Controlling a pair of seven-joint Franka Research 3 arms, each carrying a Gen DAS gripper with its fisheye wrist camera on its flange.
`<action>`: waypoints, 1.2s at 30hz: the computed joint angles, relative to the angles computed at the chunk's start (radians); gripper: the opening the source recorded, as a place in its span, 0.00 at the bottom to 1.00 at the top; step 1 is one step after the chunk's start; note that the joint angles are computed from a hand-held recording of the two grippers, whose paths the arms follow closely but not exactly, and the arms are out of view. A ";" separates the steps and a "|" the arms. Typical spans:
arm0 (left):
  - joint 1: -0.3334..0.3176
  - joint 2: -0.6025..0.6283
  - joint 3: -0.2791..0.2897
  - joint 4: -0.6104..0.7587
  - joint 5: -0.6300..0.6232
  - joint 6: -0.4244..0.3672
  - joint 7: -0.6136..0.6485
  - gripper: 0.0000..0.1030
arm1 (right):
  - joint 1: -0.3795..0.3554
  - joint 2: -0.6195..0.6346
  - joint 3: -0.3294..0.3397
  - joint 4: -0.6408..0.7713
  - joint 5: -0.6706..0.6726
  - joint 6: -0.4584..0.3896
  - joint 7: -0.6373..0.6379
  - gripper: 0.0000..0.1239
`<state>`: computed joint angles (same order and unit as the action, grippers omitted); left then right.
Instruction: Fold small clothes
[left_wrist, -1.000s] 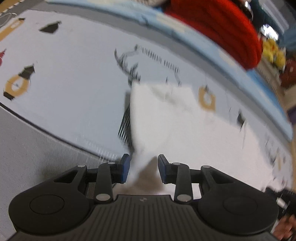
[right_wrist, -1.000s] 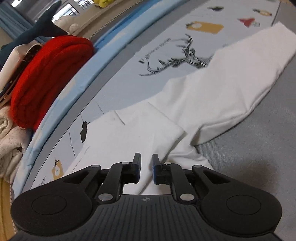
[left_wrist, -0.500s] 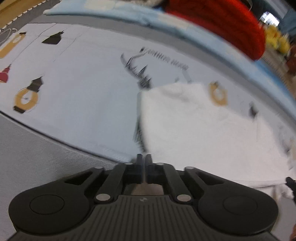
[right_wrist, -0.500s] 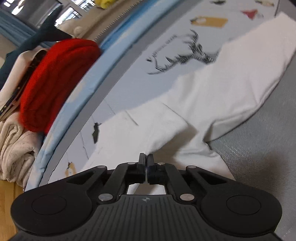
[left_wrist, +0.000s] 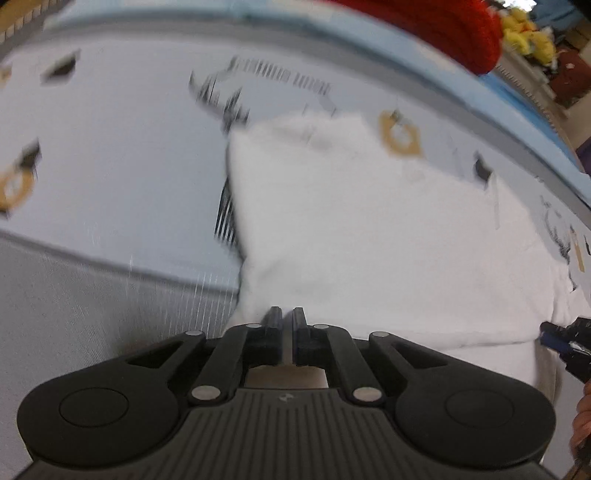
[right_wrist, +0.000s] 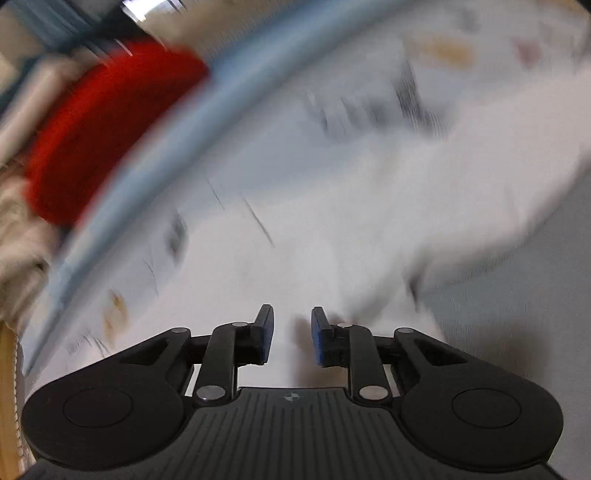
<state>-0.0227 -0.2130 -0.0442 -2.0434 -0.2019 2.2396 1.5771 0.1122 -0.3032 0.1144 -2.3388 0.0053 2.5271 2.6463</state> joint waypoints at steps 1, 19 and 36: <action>-0.005 -0.011 -0.001 -0.008 -0.009 0.022 0.011 0.08 | -0.010 -0.009 0.013 0.000 -0.034 -0.018 0.032 0.15; -0.122 -0.106 -0.036 -0.099 0.027 0.210 -0.018 0.26 | -0.166 -0.262 0.012 -0.152 -0.157 -0.015 0.042 0.22; -0.168 -0.077 -0.037 -0.101 -0.007 0.240 0.004 0.29 | -0.553 -0.312 -0.115 -0.359 -0.105 0.175 -0.083 0.22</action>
